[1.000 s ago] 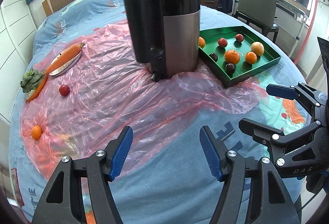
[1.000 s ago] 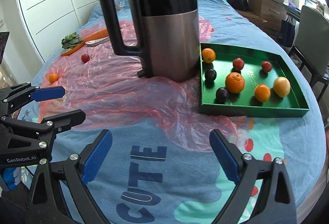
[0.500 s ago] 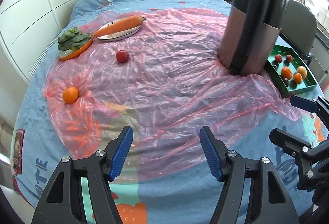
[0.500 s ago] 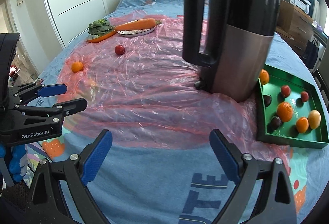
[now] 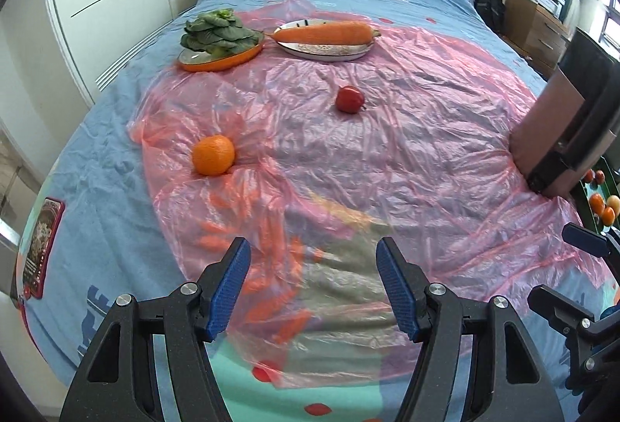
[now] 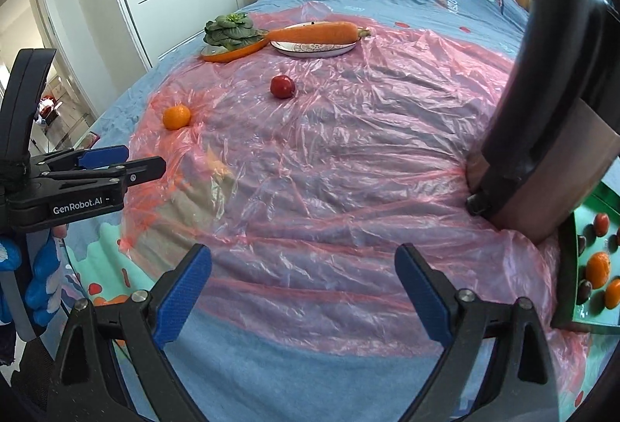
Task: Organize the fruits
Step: 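Grasp the orange with the left gripper while the right grasps the red apple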
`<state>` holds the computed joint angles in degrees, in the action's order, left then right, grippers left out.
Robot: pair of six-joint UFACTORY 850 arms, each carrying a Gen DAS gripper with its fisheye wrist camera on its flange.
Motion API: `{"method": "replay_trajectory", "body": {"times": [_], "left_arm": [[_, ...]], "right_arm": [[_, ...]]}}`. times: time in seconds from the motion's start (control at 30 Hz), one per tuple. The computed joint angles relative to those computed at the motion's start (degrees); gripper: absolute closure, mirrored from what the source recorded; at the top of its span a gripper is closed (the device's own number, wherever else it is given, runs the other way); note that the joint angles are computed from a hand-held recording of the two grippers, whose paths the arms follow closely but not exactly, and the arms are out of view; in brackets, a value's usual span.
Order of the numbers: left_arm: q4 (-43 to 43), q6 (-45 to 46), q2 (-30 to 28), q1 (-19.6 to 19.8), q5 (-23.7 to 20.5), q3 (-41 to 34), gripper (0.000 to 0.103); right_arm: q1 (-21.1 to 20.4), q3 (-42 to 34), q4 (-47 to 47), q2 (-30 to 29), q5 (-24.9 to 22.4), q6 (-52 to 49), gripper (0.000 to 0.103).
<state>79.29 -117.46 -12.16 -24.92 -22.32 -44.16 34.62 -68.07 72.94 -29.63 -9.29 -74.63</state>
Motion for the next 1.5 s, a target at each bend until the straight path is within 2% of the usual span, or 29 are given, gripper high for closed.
{"method": "replay_trajectory", "body": {"times": [0.33,0.8,1.03,1.23,1.47,1.5], "left_arm": [[8.9,-8.3,-1.3,7.5,0.5,1.2,0.041],[28.3,-27.1,-4.2,15.0,1.5,1.1,0.041],[36.9,-33.3,-7.4,17.1,3.2,-0.7,0.041],[38.1,-33.0,-10.3,17.7,4.3,-2.9,0.041],[40.5,-34.9,-12.6,18.5,5.7,-4.1,0.042],[41.2,-35.6,-12.8,18.6,5.7,-4.2,0.042]], "right_arm": [[1.4,-13.1,-11.7,-9.3,-2.9,11.6,0.000],[2.6,-32.8,-18.8,-22.1,-6.0,19.1,0.000],[2.8,-42.9,-24.0,-28.8,-8.2,25.2,0.000],[3.0,-52.1,-32.0,-34.7,-9.8,33.6,0.000],[3.2,-63.7,-43.4,-42.0,-15.1,44.5,0.001],[3.3,-64.6,-44.0,-42.6,-15.6,44.9,0.004]]}}
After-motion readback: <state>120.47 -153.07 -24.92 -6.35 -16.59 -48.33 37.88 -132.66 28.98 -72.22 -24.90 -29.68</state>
